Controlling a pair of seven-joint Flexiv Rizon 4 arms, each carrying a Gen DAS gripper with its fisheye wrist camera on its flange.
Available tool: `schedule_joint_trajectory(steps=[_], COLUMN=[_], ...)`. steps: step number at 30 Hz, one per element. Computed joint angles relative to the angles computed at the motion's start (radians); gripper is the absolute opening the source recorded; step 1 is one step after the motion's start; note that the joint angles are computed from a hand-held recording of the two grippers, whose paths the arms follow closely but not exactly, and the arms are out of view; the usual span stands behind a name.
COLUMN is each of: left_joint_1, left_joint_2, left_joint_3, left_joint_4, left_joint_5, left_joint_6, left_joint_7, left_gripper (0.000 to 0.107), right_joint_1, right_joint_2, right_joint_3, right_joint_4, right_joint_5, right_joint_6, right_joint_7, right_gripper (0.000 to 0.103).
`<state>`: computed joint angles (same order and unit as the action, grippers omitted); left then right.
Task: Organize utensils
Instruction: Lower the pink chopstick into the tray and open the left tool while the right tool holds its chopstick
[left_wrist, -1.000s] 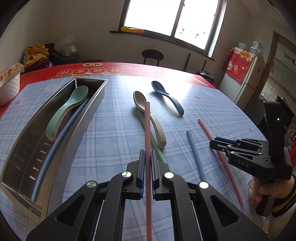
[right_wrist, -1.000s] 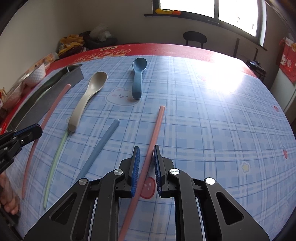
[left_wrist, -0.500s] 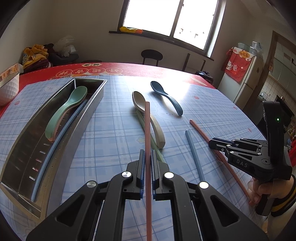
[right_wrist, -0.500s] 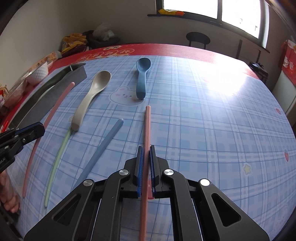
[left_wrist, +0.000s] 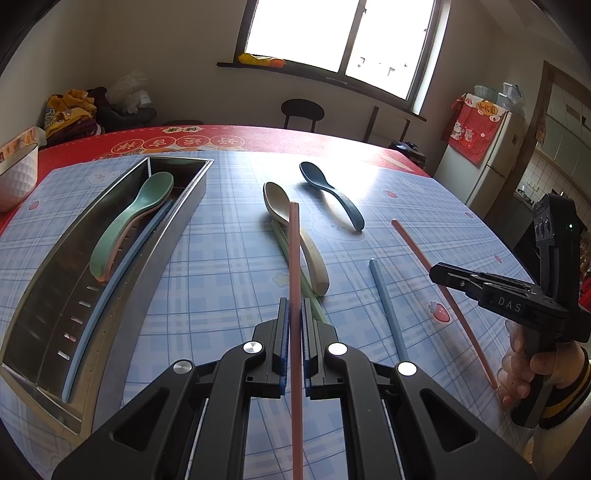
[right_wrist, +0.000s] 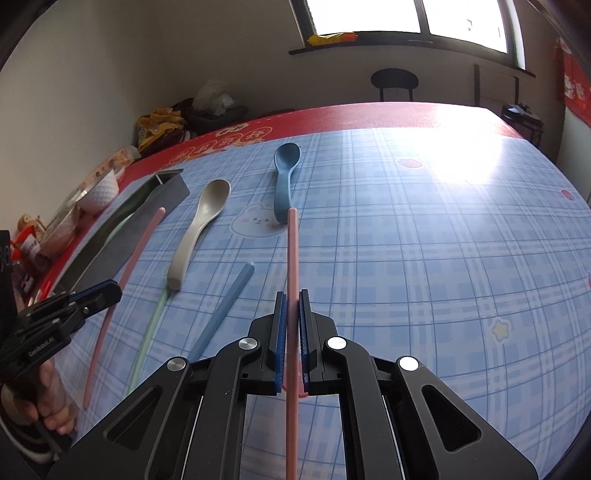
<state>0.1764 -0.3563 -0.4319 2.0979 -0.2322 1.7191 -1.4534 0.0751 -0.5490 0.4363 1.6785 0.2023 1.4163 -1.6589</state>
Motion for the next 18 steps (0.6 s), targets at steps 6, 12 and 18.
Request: schedule_joint_trajectory(steps=[6, 12, 18], left_joint_1=[0.014, 0.116, 0.3], left_joint_2=[0.0, 0.001, 0.027], left_joint_3=[-0.017, -0.124, -0.322], left_joint_4=[0.002, 0.015, 0.056], left_joint_5=[0.005, -0.018, -0.071], left_joint_6=[0.003, -0.018, -0.052], left_joint_7=[0.004, -0.002, 0.03], left_gripper=[0.006, 0.006, 0.006], right_joint_1=[-0.094, -0.112, -0.126], right_joint_2=[-0.023, -0.023, -0.024], right_joint_3=[0.107, 0.127, 0.139], right_joint_4=[-0.031, -0.041, -0.059], right_joint_5=[0.108, 0.154, 0.212], right_joint_6=[0.002, -0.008, -0.024], right_joint_7=[-0.072, -0.113, -0.156], right_gripper=[0.006, 0.006, 0.006])
